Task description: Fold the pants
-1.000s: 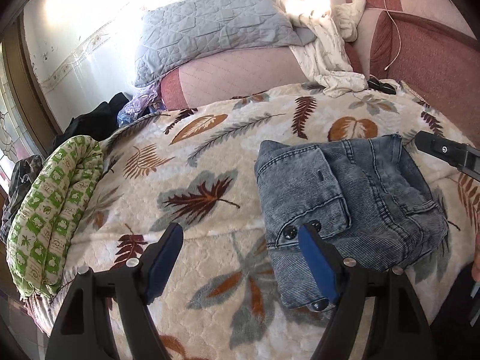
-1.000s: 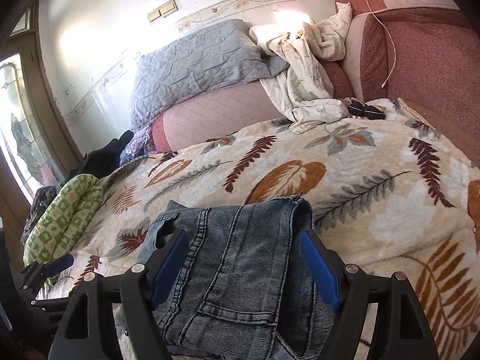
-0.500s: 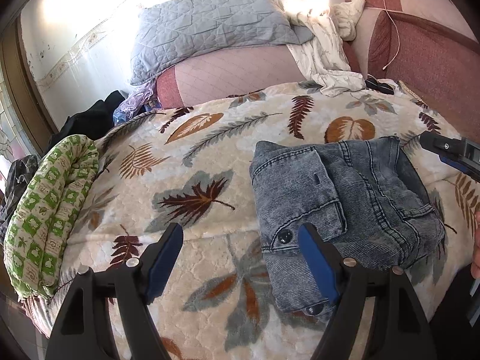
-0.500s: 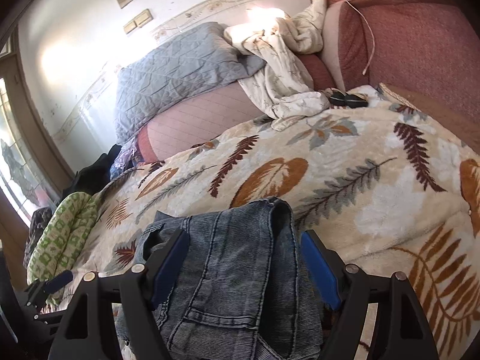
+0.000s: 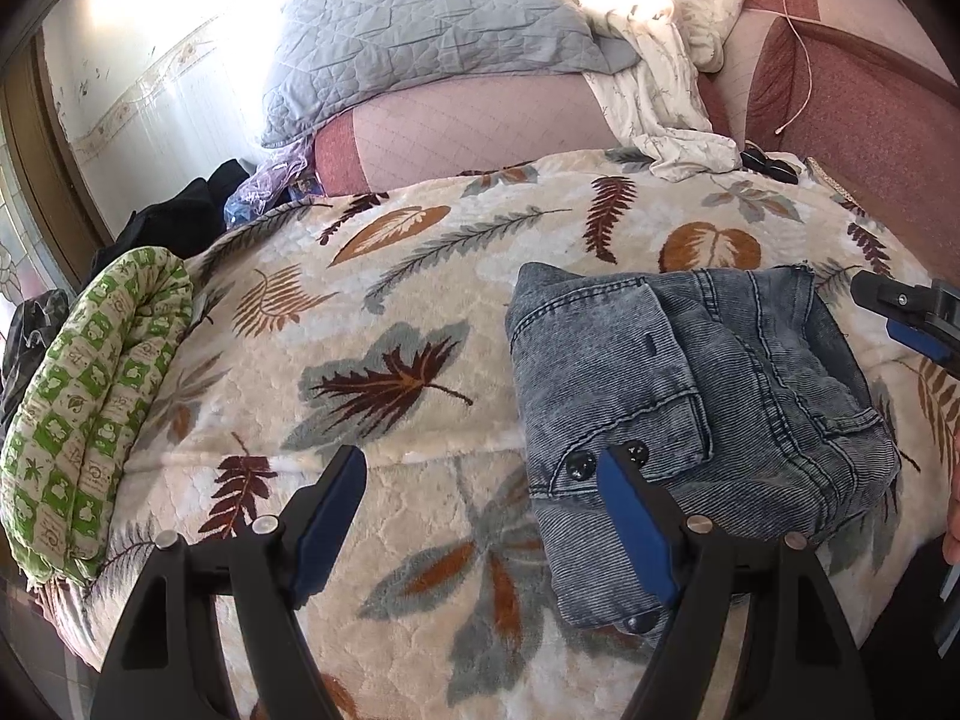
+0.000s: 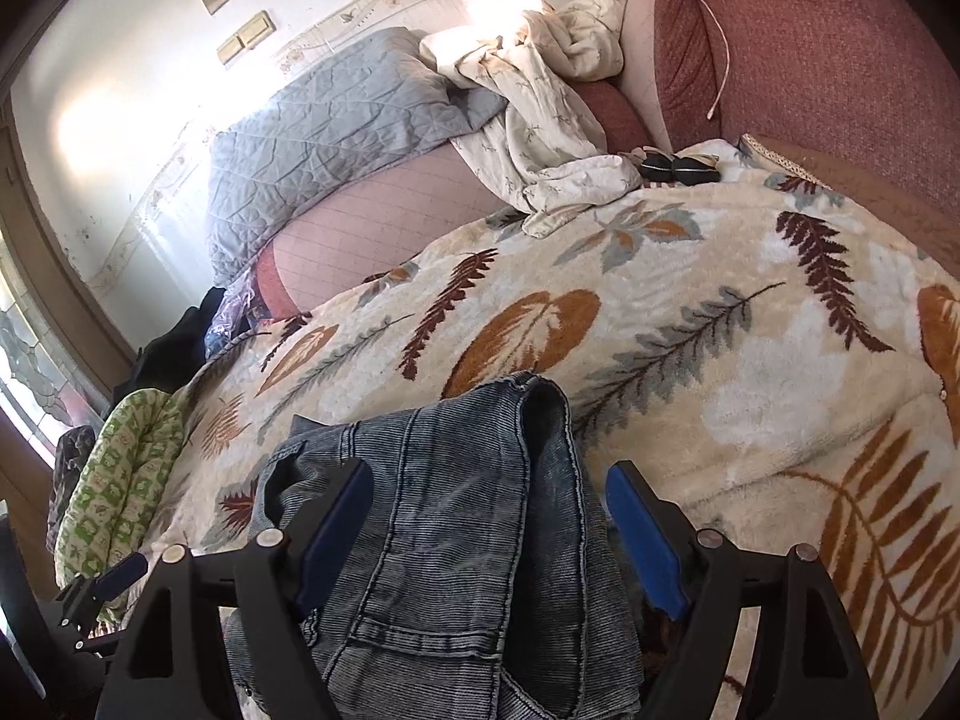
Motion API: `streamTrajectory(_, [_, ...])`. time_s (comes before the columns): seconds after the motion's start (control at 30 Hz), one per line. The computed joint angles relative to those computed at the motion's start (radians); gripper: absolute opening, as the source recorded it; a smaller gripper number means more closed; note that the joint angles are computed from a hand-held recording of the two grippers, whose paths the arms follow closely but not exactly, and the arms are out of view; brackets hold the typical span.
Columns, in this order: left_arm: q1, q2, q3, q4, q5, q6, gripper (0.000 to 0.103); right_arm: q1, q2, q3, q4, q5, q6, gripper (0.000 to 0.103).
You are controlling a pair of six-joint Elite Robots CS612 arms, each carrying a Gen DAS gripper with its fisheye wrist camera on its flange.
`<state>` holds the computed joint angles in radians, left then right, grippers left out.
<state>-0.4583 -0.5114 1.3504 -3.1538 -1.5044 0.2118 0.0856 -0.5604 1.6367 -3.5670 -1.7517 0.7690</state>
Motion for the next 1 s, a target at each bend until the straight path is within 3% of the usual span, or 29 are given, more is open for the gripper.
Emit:
streamTrajectory(0.73, [0.000, 0.012, -0.015, 0.036, -0.004, -0.017, 0.080, -0.003, -0.001, 0.002, 0.013, 0.006, 0.022, 0.083])
streamTrajectory(1.0, [0.003, 0.019, -0.026, 0.053, -0.008, -0.033, 0.080, 0.006, 0.000, -0.012, 0.036, -0.010, -0.018, 0.084])
